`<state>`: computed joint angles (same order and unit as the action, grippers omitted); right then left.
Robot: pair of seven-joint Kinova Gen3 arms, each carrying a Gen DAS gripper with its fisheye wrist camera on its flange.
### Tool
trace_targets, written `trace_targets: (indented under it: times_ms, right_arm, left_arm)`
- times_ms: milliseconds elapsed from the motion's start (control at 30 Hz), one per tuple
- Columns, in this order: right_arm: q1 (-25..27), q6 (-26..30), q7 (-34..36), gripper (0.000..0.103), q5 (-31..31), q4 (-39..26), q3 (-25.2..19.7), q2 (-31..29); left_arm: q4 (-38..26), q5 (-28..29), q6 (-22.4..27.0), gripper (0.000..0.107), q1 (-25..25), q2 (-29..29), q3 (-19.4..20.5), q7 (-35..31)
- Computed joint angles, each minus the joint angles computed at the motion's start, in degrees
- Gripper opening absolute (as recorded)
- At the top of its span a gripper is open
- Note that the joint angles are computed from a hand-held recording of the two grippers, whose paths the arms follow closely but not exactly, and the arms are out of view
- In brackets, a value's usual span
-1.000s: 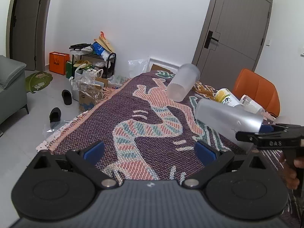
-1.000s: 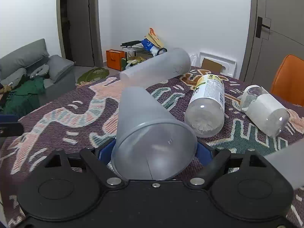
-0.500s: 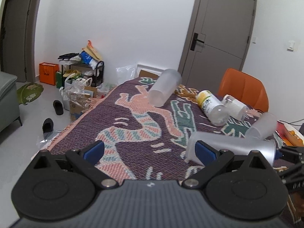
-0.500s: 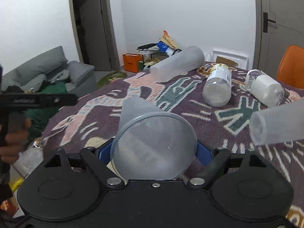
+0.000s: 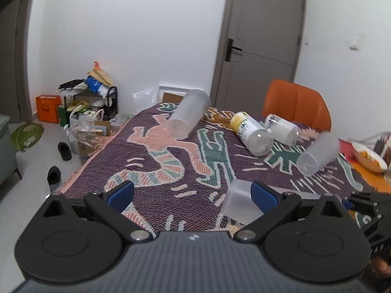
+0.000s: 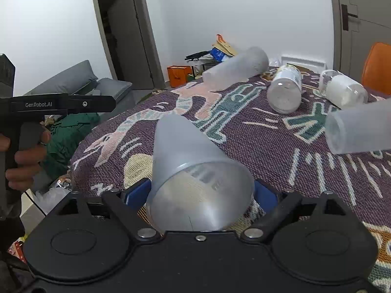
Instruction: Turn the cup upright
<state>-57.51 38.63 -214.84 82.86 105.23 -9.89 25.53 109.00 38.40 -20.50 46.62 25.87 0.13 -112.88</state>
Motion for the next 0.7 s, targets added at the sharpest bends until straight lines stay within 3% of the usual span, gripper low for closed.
trace_targets:
  times_ms: [200,300,467,600,700]
  right_arm:
    - [-1.27,3.48,-8.33,0.098,3.23,3.74,-1.25,-1.41]
    - [-2.14,6.7,-12.44,0.098,3.92,5.78,-2.68,-2.32]
    - [-4.58,13.29,-14.73,0.098,0.84,7.03,-4.53,-3.15]
    - [-6.27,16.89,-16.72,0.099,-0.88,7.84,-5.29,-3.42]
    - [-7.12,18.37,-18.86,0.099,-1.57,8.6,-5.7,-3.47]
  left_arm:
    - [-2.3,-6.34,4.04,0.101,0.5,0.97,-0.22,-4.27]
    - [-4.0,-9.78,6.28,0.101,2.87,2.03,-2.24,-7.26]
    - [-6.47,-19.79,9.18,0.102,0.85,3.22,0.92,-8.62]
    - [-9.53,-24.37,12.96,0.102,3.5,4.16,-2.25,-9.15]
    - [-11.71,-30.1,15.9,0.102,1.44,4.51,0.35,-9.68]
